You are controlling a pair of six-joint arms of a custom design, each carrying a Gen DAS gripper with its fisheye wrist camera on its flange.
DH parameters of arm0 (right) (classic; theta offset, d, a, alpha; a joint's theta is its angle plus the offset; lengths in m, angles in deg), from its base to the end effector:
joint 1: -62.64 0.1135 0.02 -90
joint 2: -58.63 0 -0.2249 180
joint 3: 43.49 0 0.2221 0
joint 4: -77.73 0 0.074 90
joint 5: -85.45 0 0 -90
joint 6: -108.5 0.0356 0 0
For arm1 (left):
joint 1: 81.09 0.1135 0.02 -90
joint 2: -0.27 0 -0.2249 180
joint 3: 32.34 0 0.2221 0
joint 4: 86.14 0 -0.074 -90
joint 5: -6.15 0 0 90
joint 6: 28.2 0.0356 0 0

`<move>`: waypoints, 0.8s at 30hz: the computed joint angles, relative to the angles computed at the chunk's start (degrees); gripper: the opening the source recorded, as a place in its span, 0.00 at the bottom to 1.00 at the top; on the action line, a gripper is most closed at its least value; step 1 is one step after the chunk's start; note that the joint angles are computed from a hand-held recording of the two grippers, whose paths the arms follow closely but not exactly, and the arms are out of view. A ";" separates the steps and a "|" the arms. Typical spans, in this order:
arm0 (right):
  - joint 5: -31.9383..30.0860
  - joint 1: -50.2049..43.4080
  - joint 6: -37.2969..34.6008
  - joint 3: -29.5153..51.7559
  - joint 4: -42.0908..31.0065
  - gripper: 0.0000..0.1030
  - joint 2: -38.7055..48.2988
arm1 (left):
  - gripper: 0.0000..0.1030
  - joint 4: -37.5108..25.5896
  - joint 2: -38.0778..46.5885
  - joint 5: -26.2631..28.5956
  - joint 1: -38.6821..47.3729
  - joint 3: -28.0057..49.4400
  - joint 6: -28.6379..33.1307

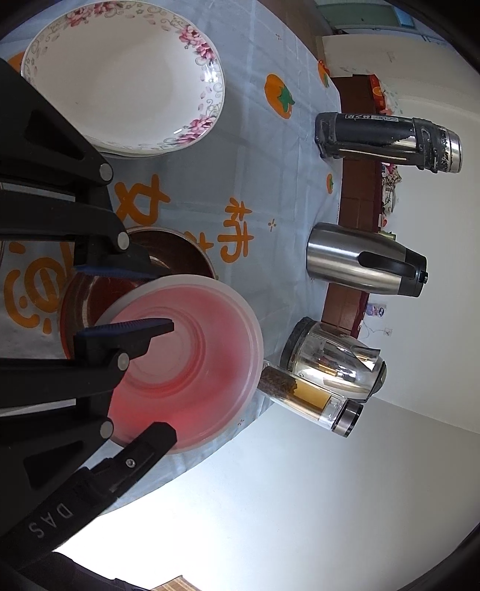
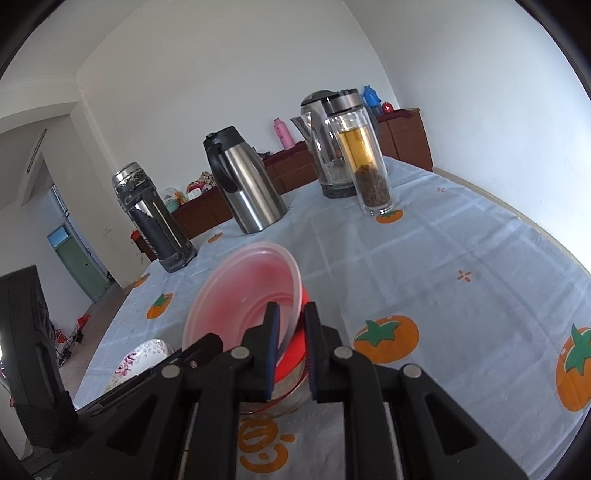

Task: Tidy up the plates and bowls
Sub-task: 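Lift the pink bowl with the right gripper over the stainless steel bowl, then lower the pink bowl into the steel bowl and open the right gripper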

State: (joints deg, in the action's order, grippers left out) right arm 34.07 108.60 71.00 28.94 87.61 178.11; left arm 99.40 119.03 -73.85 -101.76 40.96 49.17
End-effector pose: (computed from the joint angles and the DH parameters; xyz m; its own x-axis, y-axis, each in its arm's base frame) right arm 0.2684 0.2456 0.0852 -0.4270 0.4501 -0.7843 0.2018 0.8929 0.4026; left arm 0.3418 -0.1356 0.0824 -0.6891 0.0298 -0.7240 0.3295 0.9028 -0.2764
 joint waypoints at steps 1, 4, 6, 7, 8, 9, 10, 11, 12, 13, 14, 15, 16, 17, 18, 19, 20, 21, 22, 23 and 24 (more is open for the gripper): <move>-0.11 -0.28 -0.15 0.24 -0.06 0.13 0.25 | 0.22 -0.54 0.22 -0.03 -0.06 0.62 -0.17; -0.37 -1.04 -0.49 0.61 0.06 0.13 0.89 | 0.22 -3.09 1.22 -0.49 -0.47 3.45 -0.64; -0.86 -1.60 -0.45 1.33 -0.33 0.13 1.63 | 0.22 -3.73 1.67 -0.89 -0.67 4.51 -0.67; -1.09 -1.75 -0.52 1.79 -0.77 0.13 1.96 | 0.22 -4.07 1.84 -1.17 -0.71 4.91 -0.66; -1.28 -1.86 -0.65 2.11 -0.97 0.13 2.17 | 0.22 -4.44 2.07 -1.27 -0.62 5.26 -0.77; -1.41 -1.93 -0.95 2.77 -1.52 0.13 2.51 | 0.22 -4.66 2.37 -1.29 -0.55 5.57 -0.82; -1.39 -1.95 -1.29 3.30 -1.88 0.13 2.79 | 0.22 -4.99 2.82 -1.28 -0.39 6.05 -0.88; -1.40 -1.95 -1.51 3.54 -2.00 0.13 2.93 | 0.22 -5.28 3.17 -1.34 -0.32 6.44 -0.94; -1.54 -2.04 -1.82 3.84 -1.98 0.13 3.18 | 0.22 -5.77 3.74 -1.32 -0.20 7.06 -1.03; -1.66 -2.14 -2.02 3.99 -1.87 0.13 3.39 | 0.22 -6.25 4.21 -1.05 -0.03 7.68 -1.15; -1.72 -2.21 -2.09 4.09 -1.84 0.13 3.52 | 0.22 -6.71 4.63 -0.63 0.16 8.25 -1.31; -1.85 -2.32 -2.15 4.23 -1.85 0.13 3.68 | 0.22 -6.99 4.93 -0.30 0.34 8.64 -1.44; -2.05 -2.40 -2.23 4.37 -1.93 0.13 3.78 | 0.22 -7.09 5.07 -0.34 0.40 8.84 -1.49; -2.21 -2.45 -2.30 4.49 -1.97 0.13 3.92 | 0.22 -7.04 5.18 -0.50 0.41 8.94 -1.50; -2.52 -2.60 -2.48 5.02 -2.29 0.13 4.33 | 0.22 -7.11 5.32 -0.65 0.42 9.09 -1.54; -2.66 -2.64 -2.56 5.48 -2.77 0.13 4.61 | 0.22 -7.23 5.51 -0.78 0.44 9.27 -1.63; -2.96 -2.80 -2.67 6.02 -3.20 0.13 4.96 | 0.22 -7.30 5.66 -0.91 0.45 9.41 -1.71; -3.63 -3.03 -2.52 6.27 -3.21 0.13 5.30 | 0.22 -7.48 5.85 -1.04 0.48 9.60 -1.75; -4.40 -3.32 -2.27 6.18 -2.93 0.13 5.41 | 0.22 -7.62 5.98 -0.98 0.58 9.75 -1.85; -5.04 -3.62 -2.15 6.10 -2.60 0.13 5.46 | 0.22 -7.75 6.09 -0.87 0.68 9.92 -1.99; -5.75 -3.87 -1.89 5.69 -1.95 0.13 5.37 | 0.22 -7.86 6.20 -0.73 0.76 10.09 -2.09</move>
